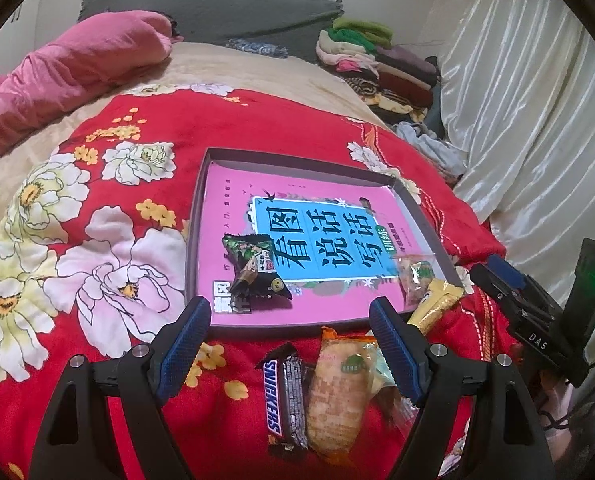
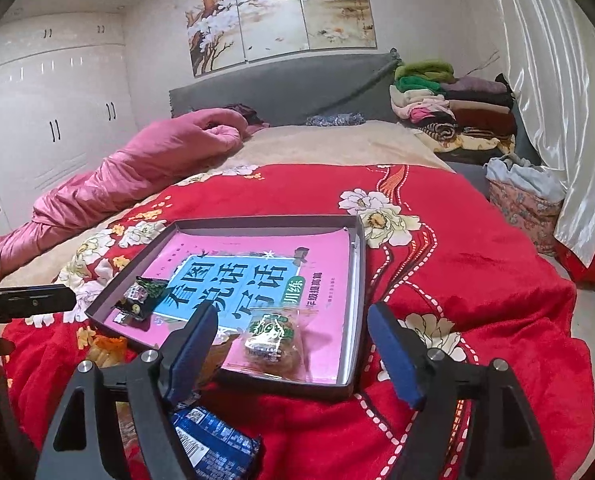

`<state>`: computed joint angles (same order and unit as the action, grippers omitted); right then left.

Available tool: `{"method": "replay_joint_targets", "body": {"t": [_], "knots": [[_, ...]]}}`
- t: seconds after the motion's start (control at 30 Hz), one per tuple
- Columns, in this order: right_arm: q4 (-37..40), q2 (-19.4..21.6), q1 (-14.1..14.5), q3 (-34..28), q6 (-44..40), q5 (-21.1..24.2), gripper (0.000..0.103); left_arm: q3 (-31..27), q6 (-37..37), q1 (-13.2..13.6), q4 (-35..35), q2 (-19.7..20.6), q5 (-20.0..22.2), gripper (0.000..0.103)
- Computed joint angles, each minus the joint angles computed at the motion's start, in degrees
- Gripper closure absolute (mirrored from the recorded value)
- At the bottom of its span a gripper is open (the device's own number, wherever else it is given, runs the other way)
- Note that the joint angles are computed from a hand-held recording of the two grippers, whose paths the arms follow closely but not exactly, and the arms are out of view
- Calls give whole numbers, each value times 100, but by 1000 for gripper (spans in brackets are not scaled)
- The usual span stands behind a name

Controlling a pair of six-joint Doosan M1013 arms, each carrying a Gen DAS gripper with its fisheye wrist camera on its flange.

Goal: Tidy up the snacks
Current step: 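Move the left tool back toward the long wafer roll pack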

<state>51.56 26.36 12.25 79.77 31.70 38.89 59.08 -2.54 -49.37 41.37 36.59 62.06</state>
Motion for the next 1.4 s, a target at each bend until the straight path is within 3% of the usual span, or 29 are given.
{"method": "replay_joint_targets", "body": {"t": [1.4], "knots": [[66, -327, 72, 370, -533, 354, 17, -275, 783, -87, -620, 190, 82, 20]]}}
